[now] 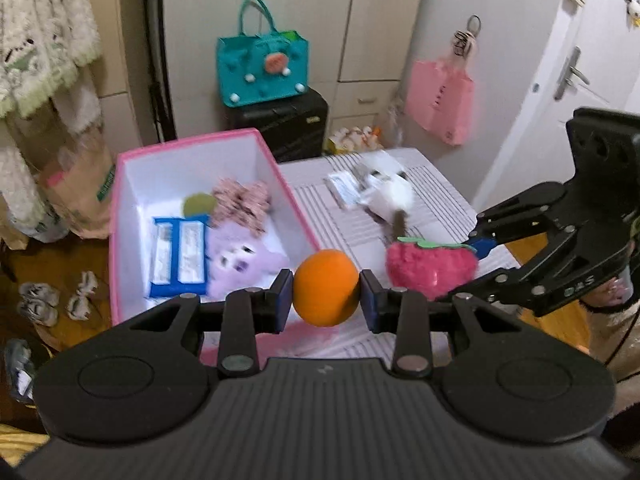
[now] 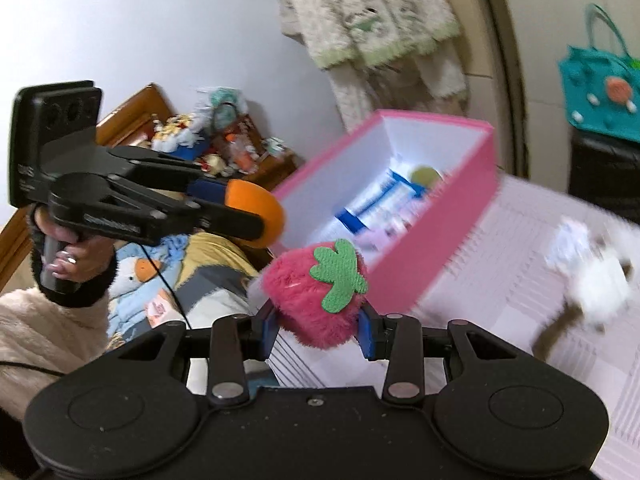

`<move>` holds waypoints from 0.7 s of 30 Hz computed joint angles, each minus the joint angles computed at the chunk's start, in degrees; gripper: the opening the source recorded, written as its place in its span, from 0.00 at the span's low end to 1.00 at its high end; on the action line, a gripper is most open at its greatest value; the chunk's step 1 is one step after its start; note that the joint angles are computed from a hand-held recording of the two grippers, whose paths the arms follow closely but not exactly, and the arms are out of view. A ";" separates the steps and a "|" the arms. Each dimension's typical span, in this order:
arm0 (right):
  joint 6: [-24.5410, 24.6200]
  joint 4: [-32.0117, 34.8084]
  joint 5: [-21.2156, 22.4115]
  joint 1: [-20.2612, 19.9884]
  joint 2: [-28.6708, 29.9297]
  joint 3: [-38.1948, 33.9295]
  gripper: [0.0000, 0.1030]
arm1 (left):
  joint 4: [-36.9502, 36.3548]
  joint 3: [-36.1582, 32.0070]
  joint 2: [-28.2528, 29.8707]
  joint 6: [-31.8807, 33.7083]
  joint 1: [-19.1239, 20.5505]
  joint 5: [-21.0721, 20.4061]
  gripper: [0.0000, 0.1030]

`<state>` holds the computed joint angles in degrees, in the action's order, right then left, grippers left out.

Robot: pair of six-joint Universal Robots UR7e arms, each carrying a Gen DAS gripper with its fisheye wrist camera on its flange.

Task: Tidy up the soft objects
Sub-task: 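Lift the orange sponge and strawberry plush and carry both over the box, then lower the sponge and strawberry plush into the box and open both grippers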

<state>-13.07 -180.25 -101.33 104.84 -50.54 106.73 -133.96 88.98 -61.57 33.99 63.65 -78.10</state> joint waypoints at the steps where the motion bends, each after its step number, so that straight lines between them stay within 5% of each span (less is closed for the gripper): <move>1: -0.53 1.45 0.69 0.16 0.42 -1.62 0.43 | -0.12 -1.01 0.59 0.33 0.16 0.04 0.33; 10: -6.43 8.50 1.49 0.30 6.73 -16.61 0.43 | -6.35 -8.84 7.95 3.28 1.64 3.01 0.34; 21: -7.43 18.00 -5.30 -1.77 19.73 -39.08 0.43 | 1.32 -26.98 22.16 0.41 4.62 8.19 0.34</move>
<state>-20.51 -162.25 -106.63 103.07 -30.81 67.65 -132.64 62.00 -39.41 34.40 68.27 -69.90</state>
